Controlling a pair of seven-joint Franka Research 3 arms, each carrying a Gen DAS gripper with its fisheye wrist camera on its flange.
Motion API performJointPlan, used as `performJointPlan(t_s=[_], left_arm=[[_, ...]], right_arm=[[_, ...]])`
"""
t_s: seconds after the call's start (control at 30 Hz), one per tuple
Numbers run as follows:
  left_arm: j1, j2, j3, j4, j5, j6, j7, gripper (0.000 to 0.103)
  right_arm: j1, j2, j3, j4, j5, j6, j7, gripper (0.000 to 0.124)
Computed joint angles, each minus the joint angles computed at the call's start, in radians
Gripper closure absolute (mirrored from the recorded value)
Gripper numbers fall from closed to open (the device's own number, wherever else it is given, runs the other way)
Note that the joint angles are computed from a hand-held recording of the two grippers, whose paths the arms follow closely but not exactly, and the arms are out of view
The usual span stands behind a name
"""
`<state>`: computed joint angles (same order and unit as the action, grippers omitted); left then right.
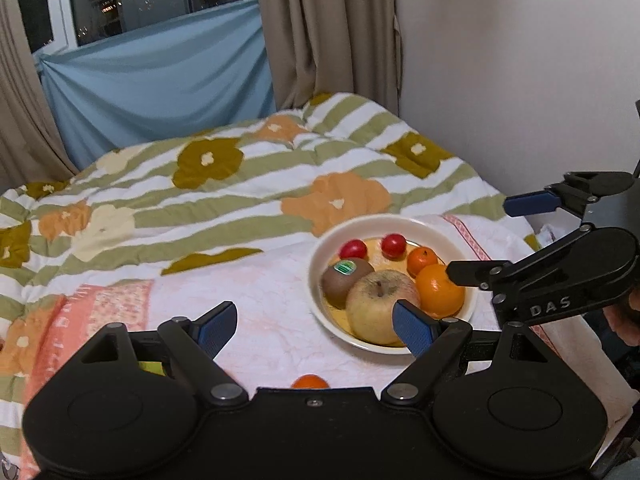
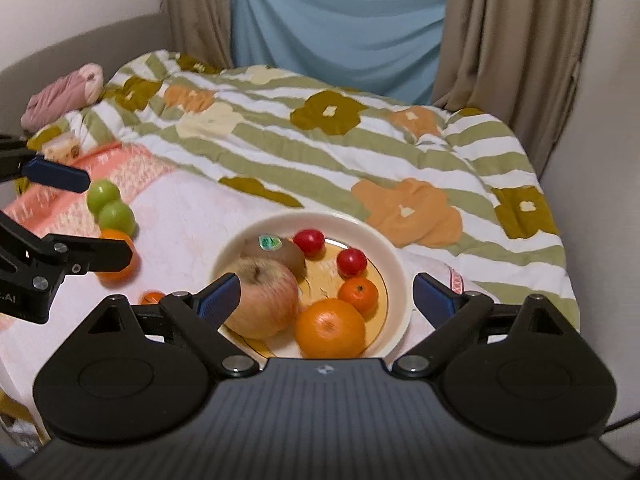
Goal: Organize fruits
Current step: 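Withdraw both grippers from the bowl toward the green apples and tangerine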
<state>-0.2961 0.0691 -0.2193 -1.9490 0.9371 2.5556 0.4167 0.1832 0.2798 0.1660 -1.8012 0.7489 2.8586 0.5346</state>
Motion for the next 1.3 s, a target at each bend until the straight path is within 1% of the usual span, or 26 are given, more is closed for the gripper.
performJointPlan(t_s=[0.1,0.23,0.4,0.5,0.6,0.7,0.87,1.03,1.13,1.3], left_arm=[[0.010,-0.070,0.000,-0.061,0.022,0.000,-0.011,0.015],[0.047,-0.167,-0.009,-0.153,0.029,0.012,-0.031,0.015],[0.107,-0.295,-0.019,-0.281,-0.001,0.044,-0.025,0.015],[0.141,-0.374,-0.018,-0.360,-0.034,0.066,0.001,0.015],[0.173,-0.437,-0.015,-0.428,-0.071,0.092,0.032,0.015],[0.203,-0.492,-0.003,-0.492,-0.116,0.122,0.077,0.015],[0.241,-0.546,0.029,-0.573,-0.204,0.173,0.186,0.015],[0.263,-0.567,0.069,-0.631,-0.302,0.240,0.311,0.015],[0.277,-0.558,0.090,-0.653,-0.352,0.289,0.389,0.015],[0.310,-0.489,0.098,-0.647,-0.406,0.381,0.486,0.015]], right_arm=[[0.025,-0.049,-0.006,-0.036,-0.005,0.022,0.067,0.021],[0.074,-0.102,-0.015,-0.084,-0.046,0.067,0.164,0.021],[0.128,-0.159,0.001,-0.144,-0.059,0.130,0.225,0.021],[0.172,-0.171,-0.003,-0.162,-0.118,0.156,0.313,0.021],[0.218,-0.173,-0.017,-0.176,-0.226,0.179,0.446,0.021],[0.268,-0.166,-0.044,-0.182,-0.375,0.193,0.614,0.021],[0.371,-0.143,-0.130,-0.179,-0.693,0.192,0.963,0.021],[0.467,-0.108,-0.218,-0.145,-0.987,0.159,1.296,0.021],[0.491,-0.084,-0.232,-0.119,-1.092,0.131,1.431,0.021],[0.494,-0.037,-0.225,-0.082,-1.179,0.099,1.558,0.021]])
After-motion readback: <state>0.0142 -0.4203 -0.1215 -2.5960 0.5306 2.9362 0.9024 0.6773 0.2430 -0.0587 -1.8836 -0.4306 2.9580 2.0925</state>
